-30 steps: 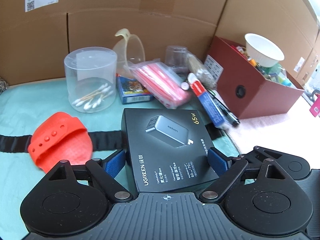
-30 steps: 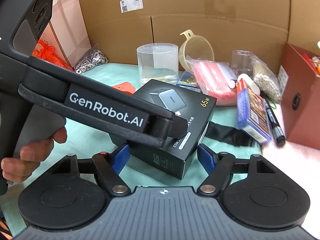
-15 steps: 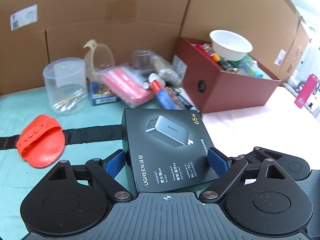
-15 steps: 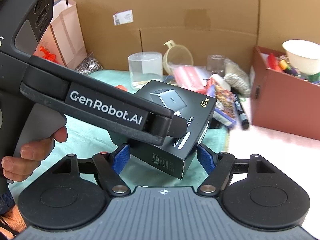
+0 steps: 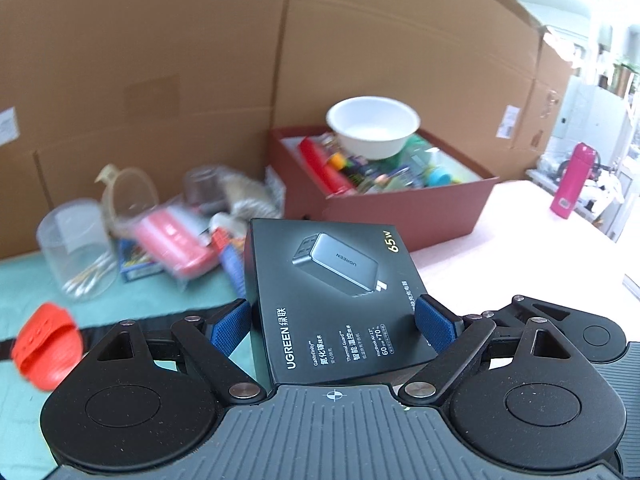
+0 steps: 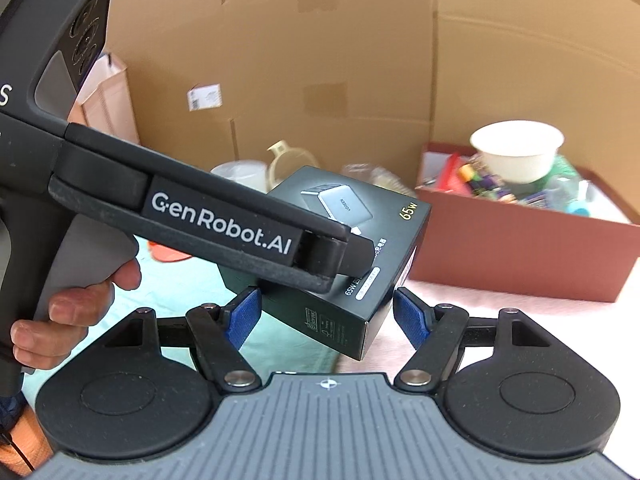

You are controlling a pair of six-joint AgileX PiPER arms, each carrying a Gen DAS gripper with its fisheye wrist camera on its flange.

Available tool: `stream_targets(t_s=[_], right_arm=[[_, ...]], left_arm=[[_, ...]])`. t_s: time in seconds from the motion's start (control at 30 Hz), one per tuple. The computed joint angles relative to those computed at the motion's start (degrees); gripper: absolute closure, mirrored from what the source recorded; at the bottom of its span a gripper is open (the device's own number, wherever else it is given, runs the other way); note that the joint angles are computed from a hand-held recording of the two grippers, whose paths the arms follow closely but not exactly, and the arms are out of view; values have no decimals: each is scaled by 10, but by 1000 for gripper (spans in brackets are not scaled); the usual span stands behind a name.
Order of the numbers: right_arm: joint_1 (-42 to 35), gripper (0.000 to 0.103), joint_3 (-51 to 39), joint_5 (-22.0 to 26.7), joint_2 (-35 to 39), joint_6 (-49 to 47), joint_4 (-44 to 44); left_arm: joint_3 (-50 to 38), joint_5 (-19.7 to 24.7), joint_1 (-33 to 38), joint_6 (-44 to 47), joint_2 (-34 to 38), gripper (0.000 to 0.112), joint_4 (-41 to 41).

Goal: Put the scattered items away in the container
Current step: 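Lift the black charger box with the right gripper toward the red box, then lower the charger box into the red box and open the right gripper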

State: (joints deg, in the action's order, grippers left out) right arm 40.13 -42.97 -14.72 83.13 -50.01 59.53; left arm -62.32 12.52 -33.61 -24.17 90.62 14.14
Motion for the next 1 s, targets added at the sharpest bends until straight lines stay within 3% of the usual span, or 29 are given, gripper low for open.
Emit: stream_targets(t_s=[0.33,0.7,1.0], right_arm=[[-67,26,11,9,-43,24,-59],[-159,26,-36,52,-22,153,-239],[-252,26,-59,66,0,432,-552]], left_arm=[[-106,22,-43,-55,58,24,68],[-269,69,-51,21,154,24,10],[-473,141,-65,101,283,24,-69]])
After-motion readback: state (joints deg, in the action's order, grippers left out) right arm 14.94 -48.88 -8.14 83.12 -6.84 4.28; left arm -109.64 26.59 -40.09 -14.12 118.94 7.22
